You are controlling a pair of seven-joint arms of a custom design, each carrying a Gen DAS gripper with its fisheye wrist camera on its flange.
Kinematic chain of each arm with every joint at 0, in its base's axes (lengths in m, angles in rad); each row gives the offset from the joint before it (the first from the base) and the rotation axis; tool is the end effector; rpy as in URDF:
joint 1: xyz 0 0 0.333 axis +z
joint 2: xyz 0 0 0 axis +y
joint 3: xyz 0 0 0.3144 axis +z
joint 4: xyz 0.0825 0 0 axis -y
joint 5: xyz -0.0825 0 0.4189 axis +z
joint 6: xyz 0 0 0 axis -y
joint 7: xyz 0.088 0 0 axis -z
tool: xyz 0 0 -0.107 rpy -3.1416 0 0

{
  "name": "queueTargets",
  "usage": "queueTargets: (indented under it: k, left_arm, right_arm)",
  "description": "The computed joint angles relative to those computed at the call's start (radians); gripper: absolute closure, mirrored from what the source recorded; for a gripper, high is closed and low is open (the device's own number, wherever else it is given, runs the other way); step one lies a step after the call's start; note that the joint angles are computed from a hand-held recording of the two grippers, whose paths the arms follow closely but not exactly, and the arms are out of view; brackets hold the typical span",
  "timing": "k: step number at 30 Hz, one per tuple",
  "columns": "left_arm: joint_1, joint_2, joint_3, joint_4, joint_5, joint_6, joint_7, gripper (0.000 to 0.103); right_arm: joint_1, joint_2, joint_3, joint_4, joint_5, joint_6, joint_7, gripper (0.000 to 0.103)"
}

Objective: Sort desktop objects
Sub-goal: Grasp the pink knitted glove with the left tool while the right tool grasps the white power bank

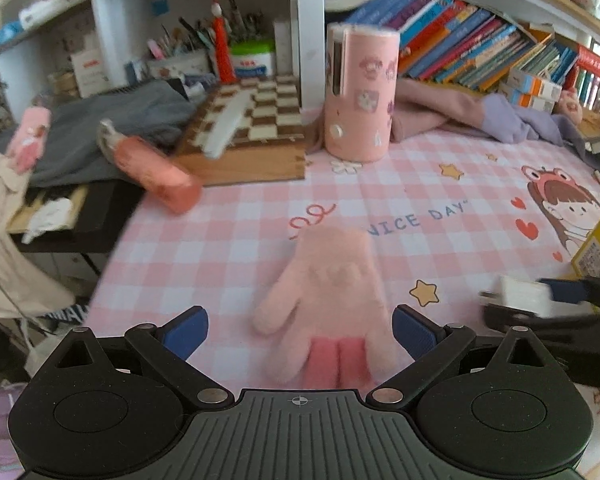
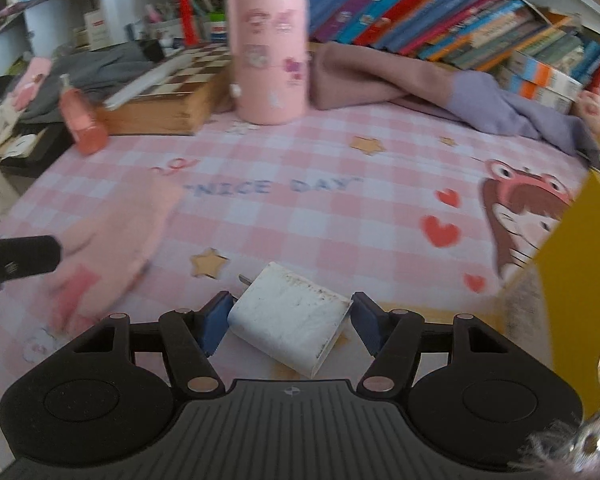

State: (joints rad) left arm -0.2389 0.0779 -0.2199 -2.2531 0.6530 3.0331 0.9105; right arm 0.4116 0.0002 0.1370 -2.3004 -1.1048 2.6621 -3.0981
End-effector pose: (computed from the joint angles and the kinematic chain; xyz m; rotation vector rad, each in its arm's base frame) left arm 0.5114 -0.3028 0.3769 -1.4215 2.1833 -0.8093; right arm 0.4639 0.3136 0.3488 -1.6708 1.9354 -0.7201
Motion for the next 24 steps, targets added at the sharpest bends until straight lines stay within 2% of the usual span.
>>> queueTargets:
  k: [7, 11, 16, 18, 20, 21, 22, 23, 24]
  left_arm:
    - [-0.012, 0.146, -0.004, 0.125, -0.014, -0.01, 0.038, 0.003]
    - [0.0, 0.2, -0.034, 0.175, -0.068, -0.066, 0.104, 0.002]
    - [-0.026, 0.198, -0.001, 0.169, -0.046, -0.052, 0.064, 0.007]
    - [-0.044, 0.189, 0.023, 0.162, -0.013, -0.042, 0.021, 0.015]
    - [-0.051, 0.177, 0.035, 0.149, 0.013, -0.029, -0.014, 0.038]
    - [-0.05, 0.171, 0.035, 0.144, 0.022, -0.025, -0.02, 0.044]
    - [-0.042, 0.169, 0.03, 0.142, 0.023, -0.019, -0.013, 0.061]
    - [-0.037, 0.165, 0.026, 0.136, 0.024, -0.012, -0.007, 0.082]
    - [-0.025, 0.162, 0.015, 0.133, 0.014, -0.009, 0.011, 0.086]
  right_arm:
    - [-0.01, -0.042, 0.004, -0.044, 0.035, -0.017, -0.006, 0.041]
    - [-0.015, -0.047, 0.007, -0.05, 0.037, -0.01, -0.013, 0.041]
    - [-0.019, -0.052, 0.009, -0.056, 0.041, 0.004, -0.023, 0.041]
    - [-0.019, -0.053, 0.01, -0.057, 0.044, 0.011, -0.028, 0.041]
    - [-0.02, -0.054, 0.01, -0.057, 0.048, 0.019, -0.039, 0.041]
    - [-0.021, -0.056, 0.01, -0.059, 0.046, 0.02, -0.04, 0.041]
    - [-0.021, -0.055, 0.011, -0.057, 0.042, 0.022, -0.039, 0.041]
    - [-0.022, -0.056, 0.011, -0.057, 0.038, 0.024, -0.037, 0.041]
    - [-0.022, -0.057, 0.011, -0.057, 0.034, 0.024, -0.034, 0.041]
